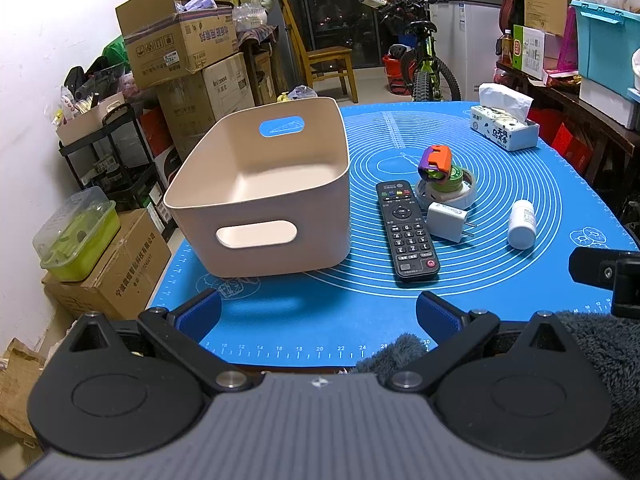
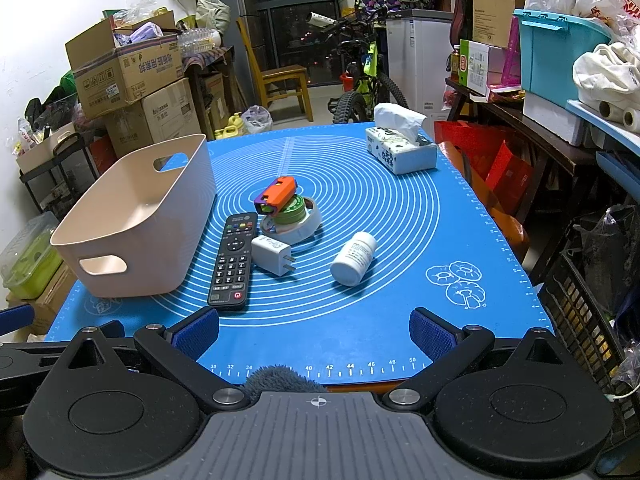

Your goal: Organize rigid objects

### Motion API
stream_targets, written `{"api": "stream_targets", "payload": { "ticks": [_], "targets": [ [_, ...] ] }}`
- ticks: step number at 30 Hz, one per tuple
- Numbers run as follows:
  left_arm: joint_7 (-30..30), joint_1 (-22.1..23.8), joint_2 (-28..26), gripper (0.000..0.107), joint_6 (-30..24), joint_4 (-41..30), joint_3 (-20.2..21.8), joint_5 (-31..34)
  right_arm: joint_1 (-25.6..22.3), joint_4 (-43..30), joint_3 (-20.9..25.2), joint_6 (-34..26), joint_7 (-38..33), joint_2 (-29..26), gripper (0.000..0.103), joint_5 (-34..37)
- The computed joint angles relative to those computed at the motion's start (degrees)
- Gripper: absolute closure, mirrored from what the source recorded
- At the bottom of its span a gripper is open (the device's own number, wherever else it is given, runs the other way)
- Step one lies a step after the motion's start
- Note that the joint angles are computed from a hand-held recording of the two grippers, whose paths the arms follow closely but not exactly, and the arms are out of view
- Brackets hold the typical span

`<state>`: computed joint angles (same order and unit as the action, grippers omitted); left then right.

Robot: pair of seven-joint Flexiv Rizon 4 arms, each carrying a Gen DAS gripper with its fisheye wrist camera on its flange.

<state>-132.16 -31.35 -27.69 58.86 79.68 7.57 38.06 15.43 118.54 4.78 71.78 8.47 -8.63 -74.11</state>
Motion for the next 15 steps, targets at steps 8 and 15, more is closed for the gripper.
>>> {"api": "stream_targets", "payload": {
  "ticks": [8, 15],
  "targets": [
    [-0.03, 0.01, 0.12, 0.004, -0.30, 0.11, 0.01, 0.23, 0.03, -0.18, -0.22, 0.26, 1.20, -0.57, 0.002, -1.08],
    [0.16, 0.12, 0.20, 0.004, -0.86, 0.15, -0.17, 0.11, 0.06, -0.09, -0.15, 0.12, 0.85, -0.41, 0.002, -0.79]
  ]
}}
